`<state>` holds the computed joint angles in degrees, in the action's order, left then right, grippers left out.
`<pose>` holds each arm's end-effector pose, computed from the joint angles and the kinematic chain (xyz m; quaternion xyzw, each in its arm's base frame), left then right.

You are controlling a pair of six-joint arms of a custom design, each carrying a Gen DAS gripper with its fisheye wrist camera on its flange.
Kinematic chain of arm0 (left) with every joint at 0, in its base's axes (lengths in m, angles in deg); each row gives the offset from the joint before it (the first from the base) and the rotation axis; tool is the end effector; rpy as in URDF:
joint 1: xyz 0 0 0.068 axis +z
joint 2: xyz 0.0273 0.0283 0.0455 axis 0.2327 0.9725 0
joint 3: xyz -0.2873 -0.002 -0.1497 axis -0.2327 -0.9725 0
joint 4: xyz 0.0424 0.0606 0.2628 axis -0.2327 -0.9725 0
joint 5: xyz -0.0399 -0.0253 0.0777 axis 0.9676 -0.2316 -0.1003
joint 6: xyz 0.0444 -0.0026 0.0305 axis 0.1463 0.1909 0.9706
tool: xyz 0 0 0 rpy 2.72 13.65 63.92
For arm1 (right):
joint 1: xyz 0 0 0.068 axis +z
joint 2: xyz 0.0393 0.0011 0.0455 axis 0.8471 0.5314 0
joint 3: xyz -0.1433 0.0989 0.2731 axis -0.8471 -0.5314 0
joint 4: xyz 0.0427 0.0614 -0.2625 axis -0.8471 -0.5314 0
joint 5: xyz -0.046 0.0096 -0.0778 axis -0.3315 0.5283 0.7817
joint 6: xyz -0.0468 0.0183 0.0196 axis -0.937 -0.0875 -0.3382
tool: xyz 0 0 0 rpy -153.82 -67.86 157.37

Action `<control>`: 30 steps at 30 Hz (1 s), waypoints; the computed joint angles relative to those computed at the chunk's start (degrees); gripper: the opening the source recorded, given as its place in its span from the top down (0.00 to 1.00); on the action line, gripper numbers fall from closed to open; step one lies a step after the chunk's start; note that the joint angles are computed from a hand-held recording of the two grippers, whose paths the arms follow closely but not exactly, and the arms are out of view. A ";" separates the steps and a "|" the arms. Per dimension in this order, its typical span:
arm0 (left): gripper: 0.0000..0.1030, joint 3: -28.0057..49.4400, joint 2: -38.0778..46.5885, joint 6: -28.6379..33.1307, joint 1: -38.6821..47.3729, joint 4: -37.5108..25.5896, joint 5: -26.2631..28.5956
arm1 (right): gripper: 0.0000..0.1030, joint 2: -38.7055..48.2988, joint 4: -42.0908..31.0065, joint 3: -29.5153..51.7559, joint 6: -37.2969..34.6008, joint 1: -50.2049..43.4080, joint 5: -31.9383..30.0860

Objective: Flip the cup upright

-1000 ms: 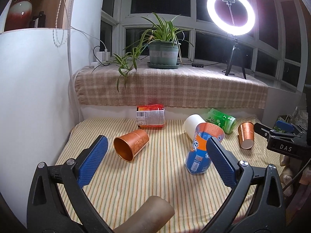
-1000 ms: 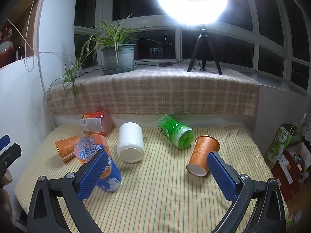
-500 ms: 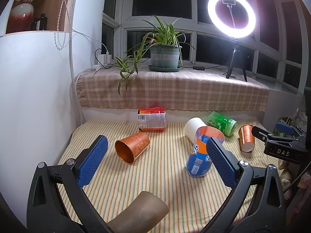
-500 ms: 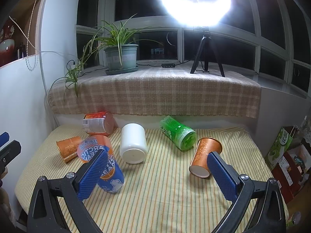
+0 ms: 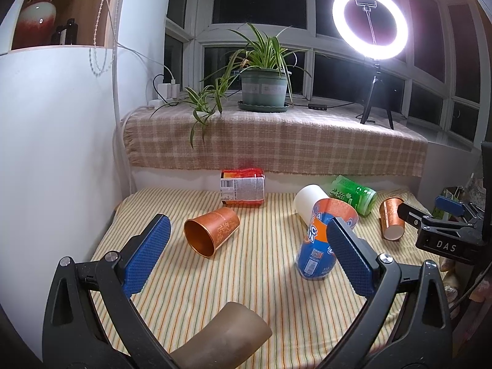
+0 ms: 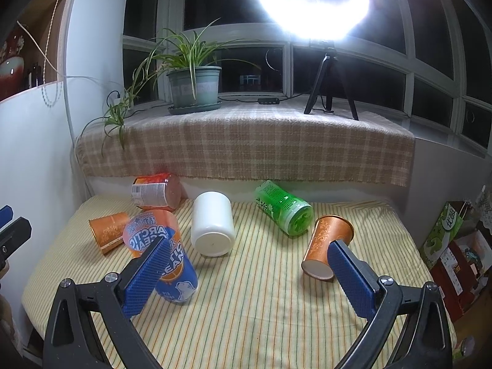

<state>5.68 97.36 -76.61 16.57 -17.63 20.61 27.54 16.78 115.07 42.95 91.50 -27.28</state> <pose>0.2680 0.0096 0.3282 0.0127 0.8424 -0.0446 0.5369 0.3006 0.1784 0.3257 0.0062 0.8726 -0.0150 0.4881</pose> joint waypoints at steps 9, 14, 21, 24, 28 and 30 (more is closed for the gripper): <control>0.00 0.04 0.06 0.09 0.22 -0.02 0.22 | 0.00 0.26 0.22 -0.07 -0.07 0.17 0.52; 0.00 0.13 0.16 0.20 0.37 -0.02 0.52 | 0.00 0.30 0.29 -0.17 -0.23 0.14 0.46; 0.00 0.18 0.23 0.32 0.64 -0.07 0.72 | 0.00 0.49 0.57 -0.42 -0.29 0.17 0.42; 0.00 -0.02 0.20 0.36 1.15 -0.05 1.23 | 0.00 0.44 0.59 -0.51 -0.26 0.13 0.36; 0.00 -0.51 -0.12 0.56 1.79 -0.11 1.69 | 0.00 0.61 0.72 -0.58 -0.38 0.12 0.29; 0.00 -0.64 -0.10 0.61 2.14 -0.03 1.94 | 0.00 0.67 1.07 -0.94 -0.50 -0.01 0.19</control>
